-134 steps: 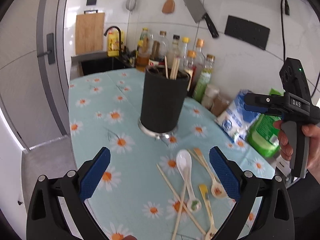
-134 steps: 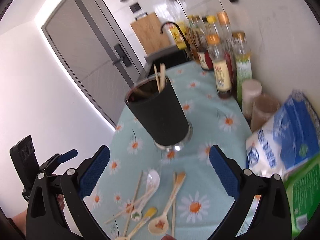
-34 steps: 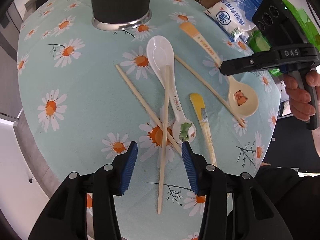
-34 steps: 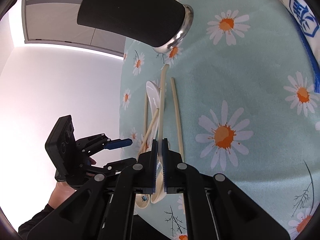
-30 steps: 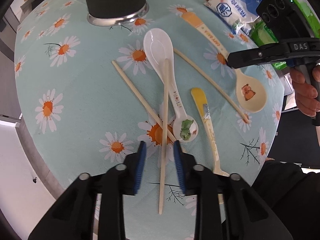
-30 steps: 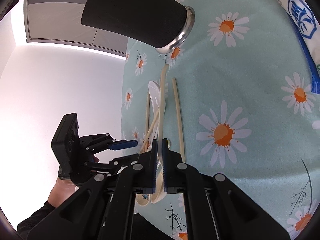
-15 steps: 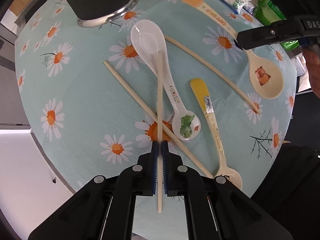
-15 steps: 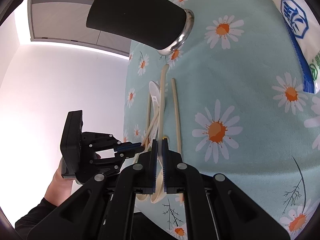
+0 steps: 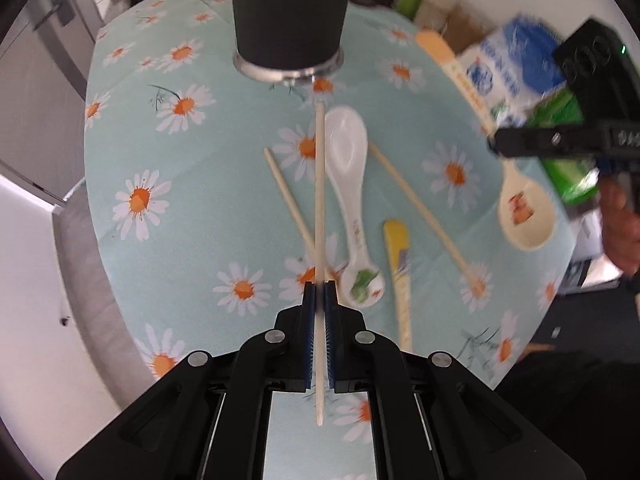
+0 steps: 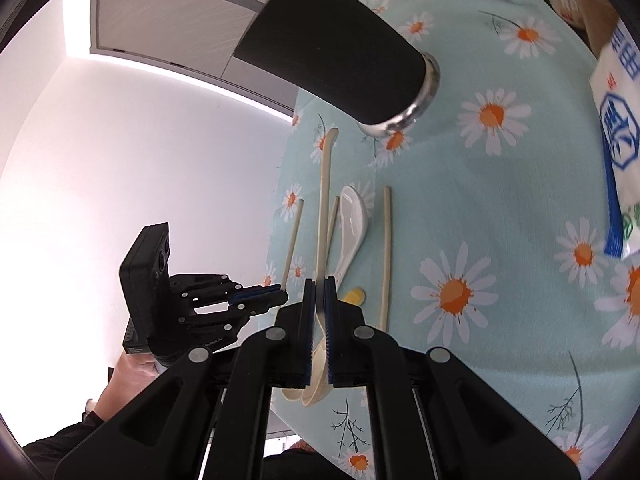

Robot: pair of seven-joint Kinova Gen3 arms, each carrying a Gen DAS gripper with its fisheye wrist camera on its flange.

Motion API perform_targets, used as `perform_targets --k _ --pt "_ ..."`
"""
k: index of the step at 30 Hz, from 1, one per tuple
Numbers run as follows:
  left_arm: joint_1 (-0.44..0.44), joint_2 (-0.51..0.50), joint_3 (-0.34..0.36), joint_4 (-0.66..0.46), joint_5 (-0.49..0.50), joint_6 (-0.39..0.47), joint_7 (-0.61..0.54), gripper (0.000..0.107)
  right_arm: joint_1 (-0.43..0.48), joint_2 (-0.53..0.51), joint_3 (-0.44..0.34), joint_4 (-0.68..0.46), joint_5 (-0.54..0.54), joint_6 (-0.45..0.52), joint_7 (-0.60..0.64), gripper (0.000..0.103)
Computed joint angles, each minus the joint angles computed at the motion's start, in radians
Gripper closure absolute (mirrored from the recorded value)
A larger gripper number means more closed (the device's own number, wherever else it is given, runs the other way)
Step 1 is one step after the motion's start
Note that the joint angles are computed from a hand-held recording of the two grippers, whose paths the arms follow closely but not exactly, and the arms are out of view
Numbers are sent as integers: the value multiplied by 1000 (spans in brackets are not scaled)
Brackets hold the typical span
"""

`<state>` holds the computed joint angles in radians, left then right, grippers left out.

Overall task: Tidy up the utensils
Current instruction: 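Lift both held chopsticks up over the black holder and lower them in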

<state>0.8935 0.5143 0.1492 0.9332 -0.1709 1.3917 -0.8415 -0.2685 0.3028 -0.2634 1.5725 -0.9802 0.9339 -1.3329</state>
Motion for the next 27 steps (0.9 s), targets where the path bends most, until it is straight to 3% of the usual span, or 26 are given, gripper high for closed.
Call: perform_targets --k 6,12,17,27 --pt "28 -111 -21 167 -70 -233 157 104 -11 -15 2 -25 14 -36 15 97" --pt "56 -190 -32 286 -262 -428 334 104 -66 -39 -4 -53 88 -151 -11 97" --pt "68 -228 -48 367 -431 -578 505 104 -110 -52 -2 -81 176 -230 -104 97" --pt "4 -244 -48 398 -515 -750 543 104 -216 -109 34 -118 451 -411 -312 97"
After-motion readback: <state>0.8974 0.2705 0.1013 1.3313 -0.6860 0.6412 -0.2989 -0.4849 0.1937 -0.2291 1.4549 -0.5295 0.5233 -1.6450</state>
